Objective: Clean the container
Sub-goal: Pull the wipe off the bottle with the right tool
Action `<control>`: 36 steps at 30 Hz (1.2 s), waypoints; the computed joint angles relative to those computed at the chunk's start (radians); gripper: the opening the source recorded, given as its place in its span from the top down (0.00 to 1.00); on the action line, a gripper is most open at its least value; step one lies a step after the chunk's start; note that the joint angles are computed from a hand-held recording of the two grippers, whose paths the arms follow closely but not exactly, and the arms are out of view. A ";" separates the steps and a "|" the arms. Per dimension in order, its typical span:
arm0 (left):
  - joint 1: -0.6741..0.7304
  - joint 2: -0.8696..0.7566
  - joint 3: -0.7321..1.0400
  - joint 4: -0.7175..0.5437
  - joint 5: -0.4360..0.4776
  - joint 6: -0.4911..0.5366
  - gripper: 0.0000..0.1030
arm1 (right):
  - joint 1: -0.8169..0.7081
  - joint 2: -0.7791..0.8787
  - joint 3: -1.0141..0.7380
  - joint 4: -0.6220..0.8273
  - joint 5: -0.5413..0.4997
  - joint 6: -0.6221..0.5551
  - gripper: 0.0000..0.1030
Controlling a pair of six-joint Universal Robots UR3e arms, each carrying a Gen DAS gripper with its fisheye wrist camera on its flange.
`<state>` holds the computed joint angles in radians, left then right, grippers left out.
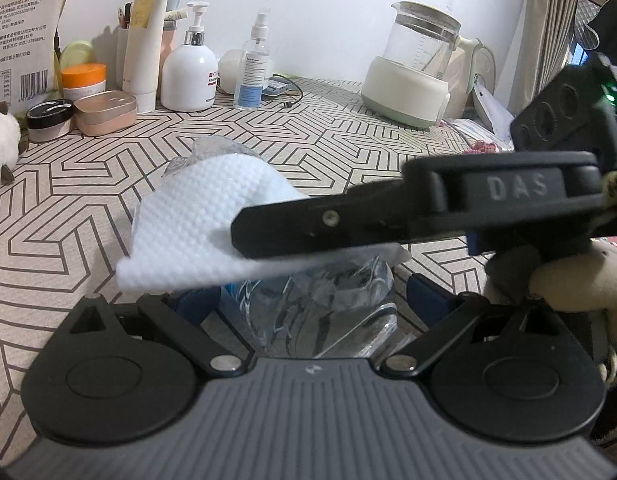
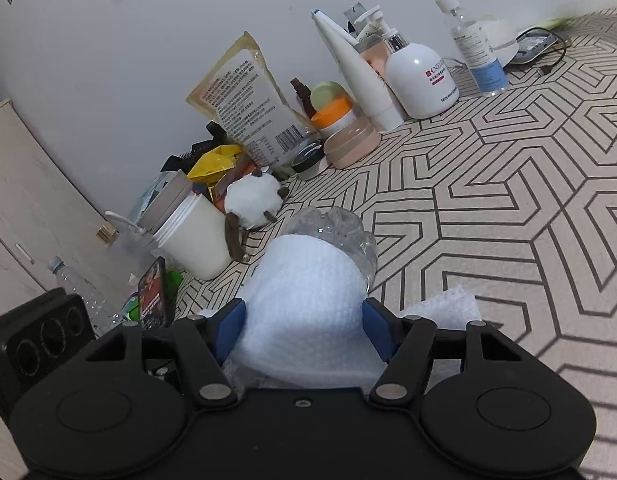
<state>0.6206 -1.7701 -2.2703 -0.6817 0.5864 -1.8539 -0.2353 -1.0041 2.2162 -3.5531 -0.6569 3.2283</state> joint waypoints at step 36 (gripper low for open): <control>-0.118 -0.036 -0.016 0.210 0.011 -0.179 0.00 | -0.197 0.026 0.234 -0.503 -0.083 0.144 0.66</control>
<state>0.5030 -1.8065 -2.2868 -0.4722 0.5973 -2.0324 -0.4320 -0.9784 2.4500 -4.0564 -0.7398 3.3726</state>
